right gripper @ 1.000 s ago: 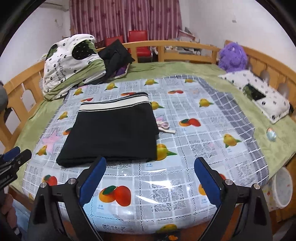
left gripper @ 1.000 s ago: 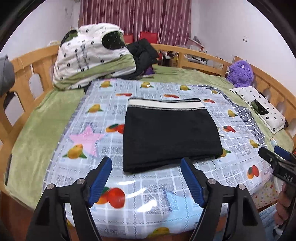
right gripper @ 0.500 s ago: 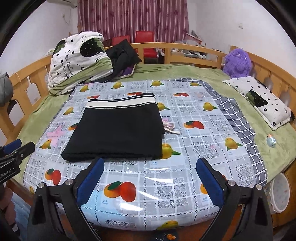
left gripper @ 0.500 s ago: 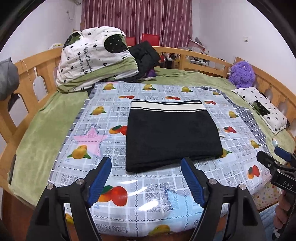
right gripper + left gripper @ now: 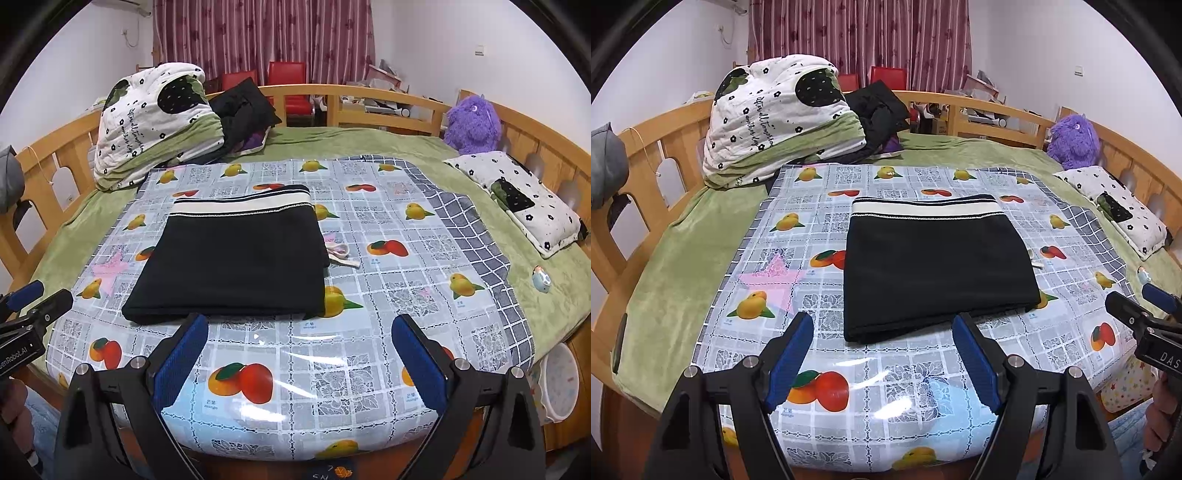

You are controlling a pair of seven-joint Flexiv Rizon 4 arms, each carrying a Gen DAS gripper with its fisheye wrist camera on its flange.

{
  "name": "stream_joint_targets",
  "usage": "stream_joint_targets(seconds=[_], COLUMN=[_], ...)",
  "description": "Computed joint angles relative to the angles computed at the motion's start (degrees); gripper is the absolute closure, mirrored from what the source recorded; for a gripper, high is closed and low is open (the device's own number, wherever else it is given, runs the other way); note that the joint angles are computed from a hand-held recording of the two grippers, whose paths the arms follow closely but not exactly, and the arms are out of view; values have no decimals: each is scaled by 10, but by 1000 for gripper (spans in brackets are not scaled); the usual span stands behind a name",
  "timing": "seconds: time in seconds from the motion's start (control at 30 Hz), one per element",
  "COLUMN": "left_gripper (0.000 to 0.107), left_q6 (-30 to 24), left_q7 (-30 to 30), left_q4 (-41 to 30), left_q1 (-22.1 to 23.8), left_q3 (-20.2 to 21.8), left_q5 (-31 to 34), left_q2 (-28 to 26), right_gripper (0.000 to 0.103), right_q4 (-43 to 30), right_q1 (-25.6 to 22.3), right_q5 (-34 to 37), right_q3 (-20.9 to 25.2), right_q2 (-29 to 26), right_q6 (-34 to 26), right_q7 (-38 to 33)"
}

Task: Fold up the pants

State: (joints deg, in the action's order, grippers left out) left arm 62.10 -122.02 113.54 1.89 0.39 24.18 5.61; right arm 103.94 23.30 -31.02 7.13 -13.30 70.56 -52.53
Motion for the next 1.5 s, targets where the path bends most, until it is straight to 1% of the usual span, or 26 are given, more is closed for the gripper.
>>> stream_joint_targets(seconds=[0.33, 0.57, 1.5], left_gripper=[30, 30, 30], left_q6=[-4, 3, 3], left_q7=[0, 9, 8], left_q4=[0, 4, 5], left_q1=[1, 1, 2], left_q3=[-1, 3, 2], left_q5=[-2, -14, -15], left_q2=[1, 0, 1], right_gripper=[5, 5, 5], right_q4=[3, 2, 3], right_q1=[0, -2, -1], right_q5=[-6, -7, -13], right_q3=[-4, -3, -5], right_q2=[2, 1, 2], right_q6=[2, 2, 2], right_q7=[14, 14, 20])
